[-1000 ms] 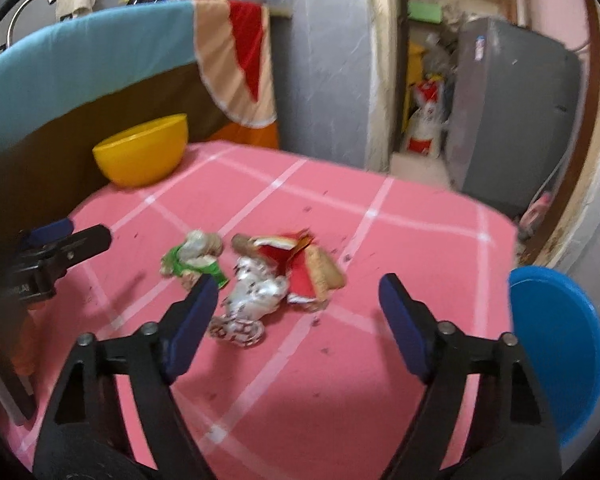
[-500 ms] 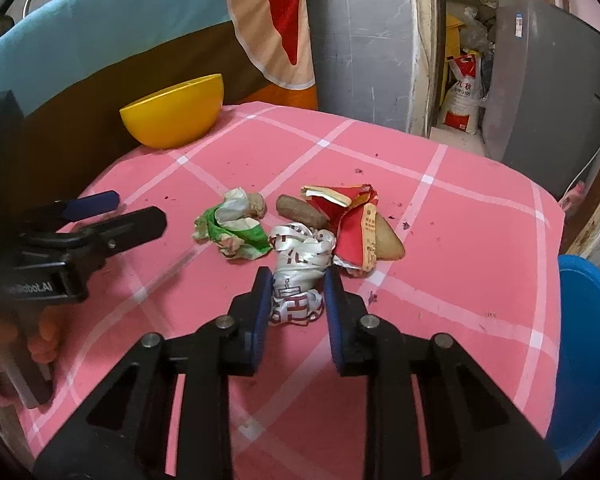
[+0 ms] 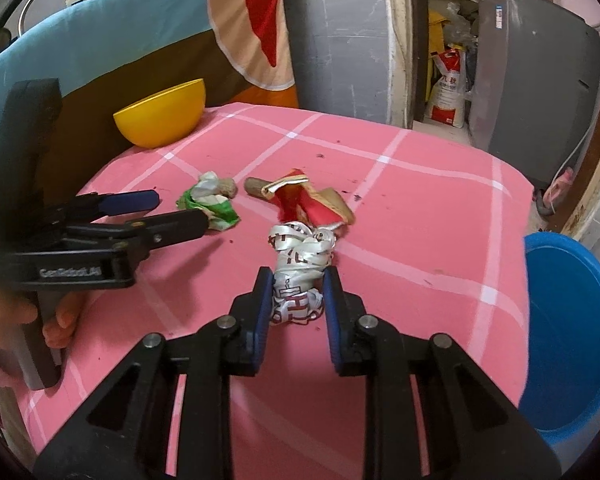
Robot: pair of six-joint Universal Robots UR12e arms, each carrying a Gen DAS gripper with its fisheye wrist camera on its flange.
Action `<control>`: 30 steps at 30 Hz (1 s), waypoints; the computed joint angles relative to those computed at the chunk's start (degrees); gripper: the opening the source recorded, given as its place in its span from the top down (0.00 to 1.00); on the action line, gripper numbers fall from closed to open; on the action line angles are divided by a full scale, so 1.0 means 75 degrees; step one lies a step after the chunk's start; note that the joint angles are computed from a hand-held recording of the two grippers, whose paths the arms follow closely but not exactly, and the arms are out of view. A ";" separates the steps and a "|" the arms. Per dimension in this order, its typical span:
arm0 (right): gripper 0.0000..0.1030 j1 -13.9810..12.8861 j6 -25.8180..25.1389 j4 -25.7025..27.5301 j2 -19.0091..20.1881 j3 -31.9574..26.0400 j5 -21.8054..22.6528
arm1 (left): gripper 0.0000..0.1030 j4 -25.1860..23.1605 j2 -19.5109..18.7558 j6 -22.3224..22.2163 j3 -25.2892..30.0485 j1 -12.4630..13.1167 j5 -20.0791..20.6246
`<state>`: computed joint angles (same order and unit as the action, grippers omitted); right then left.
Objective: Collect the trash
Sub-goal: 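Grasp the green-white wrapper with left gripper while right grasps silver foil wrapper, then carry both wrappers over the blue bucket and open both grippers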
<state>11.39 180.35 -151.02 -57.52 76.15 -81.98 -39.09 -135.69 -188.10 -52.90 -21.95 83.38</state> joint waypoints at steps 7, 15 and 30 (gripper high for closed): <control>0.66 -0.0146 0.0235 -0.0033 -0.0132 0.0202 0.0346 | 0.41 -0.0473 -0.0273 -0.0074 0.0534 -0.0079 0.0075; 0.67 -0.0247 0.0419 -0.0432 -0.0287 0.0541 0.0515 | 0.69 -0.0438 -0.0240 0.0117 0.0457 -0.0209 0.0702; 0.67 -0.0325 0.0705 -0.1841 -0.0558 0.1170 0.0256 | 0.88 0.0492 0.0043 0.0077 -0.0155 -0.0344 0.0416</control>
